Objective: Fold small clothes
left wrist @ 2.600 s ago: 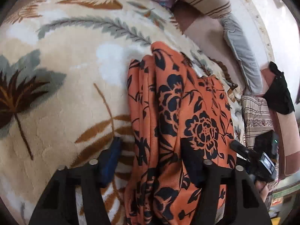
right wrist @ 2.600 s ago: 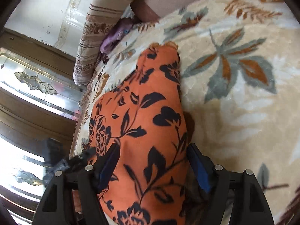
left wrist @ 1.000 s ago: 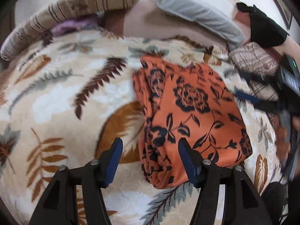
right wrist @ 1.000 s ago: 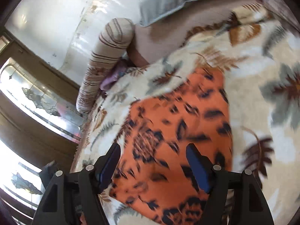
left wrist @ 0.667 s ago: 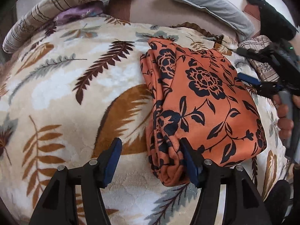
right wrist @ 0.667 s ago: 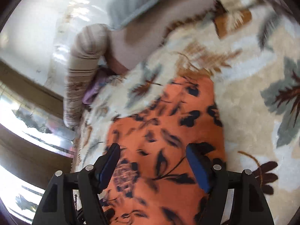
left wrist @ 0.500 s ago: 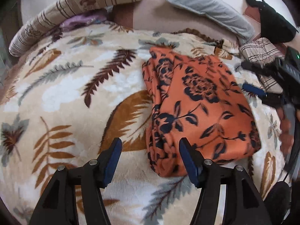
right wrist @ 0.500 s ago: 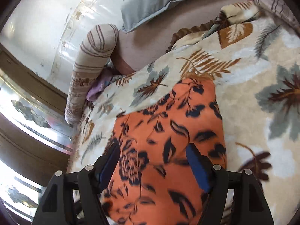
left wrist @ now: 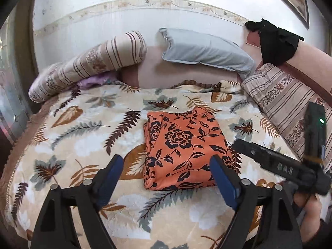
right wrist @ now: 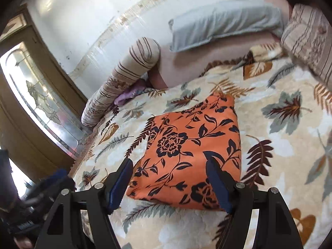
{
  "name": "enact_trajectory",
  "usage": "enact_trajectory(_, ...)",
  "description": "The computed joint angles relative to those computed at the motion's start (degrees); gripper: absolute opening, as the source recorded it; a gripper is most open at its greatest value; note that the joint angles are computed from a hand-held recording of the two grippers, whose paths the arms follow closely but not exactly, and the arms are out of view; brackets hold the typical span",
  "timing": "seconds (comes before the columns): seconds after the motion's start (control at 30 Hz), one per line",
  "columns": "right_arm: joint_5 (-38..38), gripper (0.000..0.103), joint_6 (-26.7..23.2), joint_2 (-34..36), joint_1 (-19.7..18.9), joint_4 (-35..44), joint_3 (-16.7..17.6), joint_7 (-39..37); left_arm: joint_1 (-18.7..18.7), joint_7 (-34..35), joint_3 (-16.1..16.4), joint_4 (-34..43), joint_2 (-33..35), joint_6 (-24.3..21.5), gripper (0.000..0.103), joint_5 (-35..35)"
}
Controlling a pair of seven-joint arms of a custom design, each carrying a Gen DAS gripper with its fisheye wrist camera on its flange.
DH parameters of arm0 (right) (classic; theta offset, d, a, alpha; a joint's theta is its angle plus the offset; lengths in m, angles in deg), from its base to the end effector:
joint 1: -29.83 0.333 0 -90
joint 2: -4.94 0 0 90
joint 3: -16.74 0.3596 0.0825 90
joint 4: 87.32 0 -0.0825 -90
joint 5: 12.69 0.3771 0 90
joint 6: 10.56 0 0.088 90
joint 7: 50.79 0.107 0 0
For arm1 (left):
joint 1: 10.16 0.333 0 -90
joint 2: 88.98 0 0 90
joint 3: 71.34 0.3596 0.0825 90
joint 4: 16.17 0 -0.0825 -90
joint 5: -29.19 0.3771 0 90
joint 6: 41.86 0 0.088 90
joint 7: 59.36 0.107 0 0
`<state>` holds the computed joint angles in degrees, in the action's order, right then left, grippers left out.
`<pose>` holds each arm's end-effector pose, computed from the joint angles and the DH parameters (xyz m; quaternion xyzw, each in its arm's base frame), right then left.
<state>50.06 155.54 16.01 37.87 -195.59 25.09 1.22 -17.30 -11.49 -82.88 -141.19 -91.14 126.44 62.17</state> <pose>0.6319 0.1233 0.5195 -0.6126 0.6376 -0.0931 0.4577 0.5216 -0.2149 0.5383 -0.6098 0.6819 -0.3159 0.2514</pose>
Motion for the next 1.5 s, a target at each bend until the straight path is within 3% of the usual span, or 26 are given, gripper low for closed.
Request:
enact_trajectory(0.07,-0.5,0.077,2.22,-1.64,0.6,-2.59,0.02,-0.49,0.46,-4.55,-0.4,-0.08,-0.38,-2.18,0.088,4.22)
enact_trajectory(0.13,-2.0,0.077,3.27,-2.64,1.18,-5.11,-0.45,0.59,0.43,-5.79,-0.32,-0.17,-0.23,-4.95,0.088,3.97)
enact_trajectory(0.27,-5.16,0.077,3.46,-3.37,1.68,-9.51,-1.56,5.05,0.69,-8.86,0.25,-0.96,0.35,-6.78,0.088,4.99)
enact_trajectory(0.47,-8.84,0.077,8.49,-2.26,2.03,-12.4,-0.89,8.12,0.56,-10.63,1.2,-1.35,1.88,-7.89,0.088,5.92)
enact_trajectory(0.77,-27.65,0.077,12.11,-0.65,3.07,-13.85,-1.59,19.74,-0.26,-13.37,2.51,-1.45,3.83,-7.42,0.088,8.06)
enact_trajectory(1.13,-31.04,0.077,14.12,0.09,-3.78,-14.46,4.66,22.55,-2.25,-14.45,2.57,1.08,5.16,-11.32,0.088,9.91)
enact_trajectory(1.3,-31.86,0.077,15.27,-0.35,-4.9,-15.09,5.86,22.67,-2.57,-13.97,2.35,0.9,4.5,-12.14,0.088,9.27)
enact_trajectory(1.4,-33.75,0.077,16.52,-1.02,-4.36,-16.0,5.43,23.71,-2.55,-14.4,2.1,0.46,3.75,-11.89,0.088,9.45)
enact_trajectory(1.5,-38.66,0.077,16.7,-2.02,-0.95,-16.91,1.42,27.95,-2.39,-14.41,1.79,0.12,2.92,-11.56,0.088,9.13)
